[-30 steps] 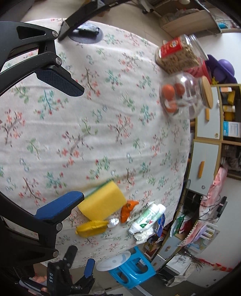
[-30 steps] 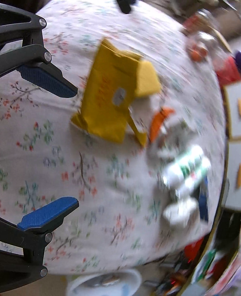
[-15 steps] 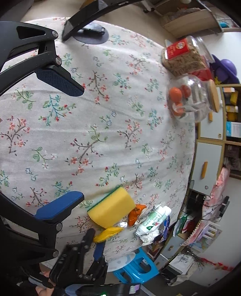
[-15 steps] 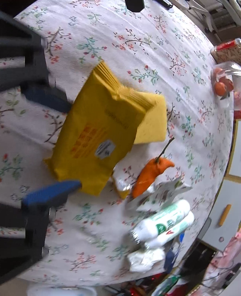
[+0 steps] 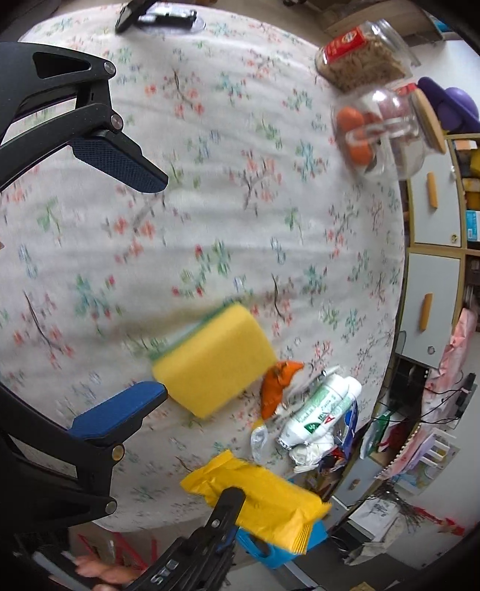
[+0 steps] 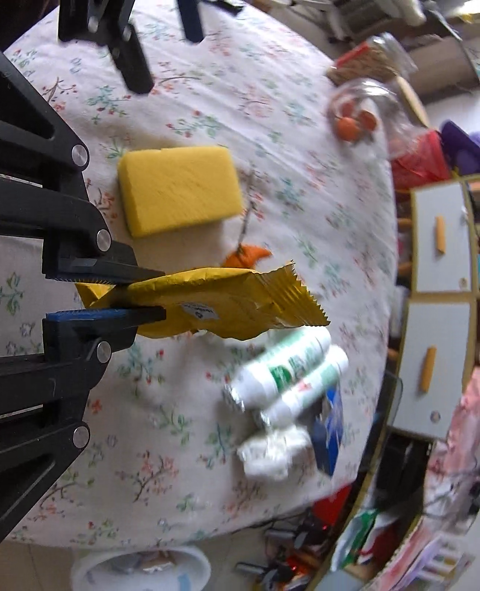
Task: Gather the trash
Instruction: 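Grasp the yellow snack bag with the right gripper while the left gripper grasps the yellow sponge, then carry the yellow bag over the wastebasket and open the right gripper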
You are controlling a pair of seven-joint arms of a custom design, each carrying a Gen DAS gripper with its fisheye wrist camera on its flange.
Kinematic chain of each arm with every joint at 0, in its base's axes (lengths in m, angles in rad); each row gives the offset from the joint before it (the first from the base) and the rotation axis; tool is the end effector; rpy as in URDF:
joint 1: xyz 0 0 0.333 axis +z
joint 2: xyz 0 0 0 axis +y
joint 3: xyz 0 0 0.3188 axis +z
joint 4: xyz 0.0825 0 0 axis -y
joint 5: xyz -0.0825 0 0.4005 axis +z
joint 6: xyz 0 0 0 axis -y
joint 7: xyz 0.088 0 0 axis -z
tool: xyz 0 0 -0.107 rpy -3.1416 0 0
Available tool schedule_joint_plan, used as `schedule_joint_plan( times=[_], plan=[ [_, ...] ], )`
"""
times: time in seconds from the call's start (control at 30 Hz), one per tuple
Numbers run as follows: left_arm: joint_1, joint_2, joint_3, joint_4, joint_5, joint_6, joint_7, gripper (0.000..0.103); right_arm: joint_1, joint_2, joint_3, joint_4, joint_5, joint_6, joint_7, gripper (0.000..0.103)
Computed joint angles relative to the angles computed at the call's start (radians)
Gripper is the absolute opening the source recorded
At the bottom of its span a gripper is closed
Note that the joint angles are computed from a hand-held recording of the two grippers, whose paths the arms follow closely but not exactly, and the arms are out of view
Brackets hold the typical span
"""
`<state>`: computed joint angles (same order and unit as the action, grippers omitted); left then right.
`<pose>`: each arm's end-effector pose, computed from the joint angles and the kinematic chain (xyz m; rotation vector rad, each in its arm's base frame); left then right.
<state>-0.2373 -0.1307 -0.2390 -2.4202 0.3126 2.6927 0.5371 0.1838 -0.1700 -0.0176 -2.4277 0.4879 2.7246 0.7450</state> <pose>0.4555 -0.2472 0.3909 -2.2977 1.6980 -0.5585 0.5092 0.0677 0.4116 -2.3362 1.2477 -0.3748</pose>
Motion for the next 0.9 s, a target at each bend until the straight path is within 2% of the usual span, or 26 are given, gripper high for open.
schedule_joint_plan(
  times=[0.13,0.33,0.57,0.73,0.77,0.9],
  plan=[
    [-0.004,0.077,-0.012,0.072,0.032,-0.014,-0.053,0.103,-0.012,-0.017,-0.02,0.011,0.028,-0.028,0.002,0.009],
    [-0.019,0.165,-0.002,0.136,0.009,0.048,-0.091,0.103,-0.037,-0.025,-0.037,0.022,0.048,-0.04,0.012,0.009],
    [-0.053,0.25,0.014,0.236,0.115,-0.023,-0.215,0.102,-0.065,-0.028,-0.047,0.026,0.043,-0.043,0.023,0.009],
    [-0.084,0.286,0.023,0.285,0.206,-0.108,-0.269,0.088,-0.085,-0.023,-0.055,0.035,0.038,-0.053,0.033,0.009],
    [-0.085,0.287,0.023,0.286,0.214,-0.108,-0.262,0.076,-0.088,-0.021,-0.056,0.038,0.038,-0.054,0.035,0.009],
    [-0.068,0.266,0.017,0.25,0.176,-0.054,-0.218,0.068,-0.104,-0.013,-0.068,0.055,0.051,-0.082,0.039,0.009]
  ],
)
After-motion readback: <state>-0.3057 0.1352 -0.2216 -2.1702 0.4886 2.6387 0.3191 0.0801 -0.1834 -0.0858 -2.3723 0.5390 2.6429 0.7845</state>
